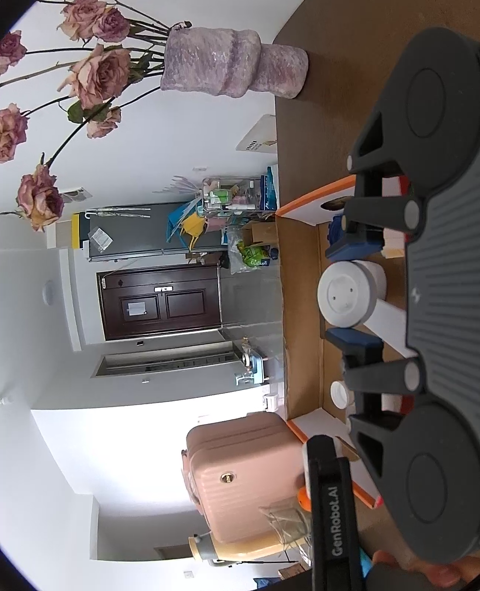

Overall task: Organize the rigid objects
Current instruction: 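Lower and open both grippers to drop the bottle and cap into the box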

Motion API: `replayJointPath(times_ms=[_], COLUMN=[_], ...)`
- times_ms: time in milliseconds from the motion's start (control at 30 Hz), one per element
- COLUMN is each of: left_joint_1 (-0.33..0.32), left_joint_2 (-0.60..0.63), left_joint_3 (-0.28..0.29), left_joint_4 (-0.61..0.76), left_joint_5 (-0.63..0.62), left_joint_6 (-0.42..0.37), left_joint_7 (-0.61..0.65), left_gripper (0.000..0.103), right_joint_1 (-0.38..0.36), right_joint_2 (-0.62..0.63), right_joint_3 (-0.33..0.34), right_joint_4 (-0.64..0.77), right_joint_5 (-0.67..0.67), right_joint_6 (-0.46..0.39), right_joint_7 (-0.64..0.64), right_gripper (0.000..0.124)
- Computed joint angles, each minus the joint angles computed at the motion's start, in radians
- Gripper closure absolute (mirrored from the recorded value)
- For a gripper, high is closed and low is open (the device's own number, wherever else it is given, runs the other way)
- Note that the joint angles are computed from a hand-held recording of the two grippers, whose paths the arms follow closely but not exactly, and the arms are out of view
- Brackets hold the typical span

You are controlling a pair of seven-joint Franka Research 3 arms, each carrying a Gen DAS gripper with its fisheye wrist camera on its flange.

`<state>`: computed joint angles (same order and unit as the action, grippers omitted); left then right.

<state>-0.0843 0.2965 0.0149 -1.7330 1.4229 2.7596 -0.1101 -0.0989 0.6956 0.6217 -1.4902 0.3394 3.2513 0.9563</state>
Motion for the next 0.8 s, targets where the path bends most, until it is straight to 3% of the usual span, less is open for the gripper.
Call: replayJointPath(times_ms=[567, 800], left_joint_1=[-0.019, -0.033], left_joint_2=[0.156, 0.199], left_joint_3=[0.061, 0.085], left_joint_4=[0.179, 0.227], left_joint_5=[-0.175, -0.249], left_joint_6=[0.019, 0.020], left_joint_7=[0.177, 0.249], left_gripper=[0.005, 0.005], right_joint_1=[0.268, 0.325], right_joint_2=[0.157, 0.232], right_joint_3=[-0.321, -0.408], right_joint_4=[0.368, 0.507], right_joint_5=[0.074, 0.063], right_joint_6=[-0.185, -0.255], right_joint_7=[0.051, 0.103], right_gripper=[0.085, 0.085])
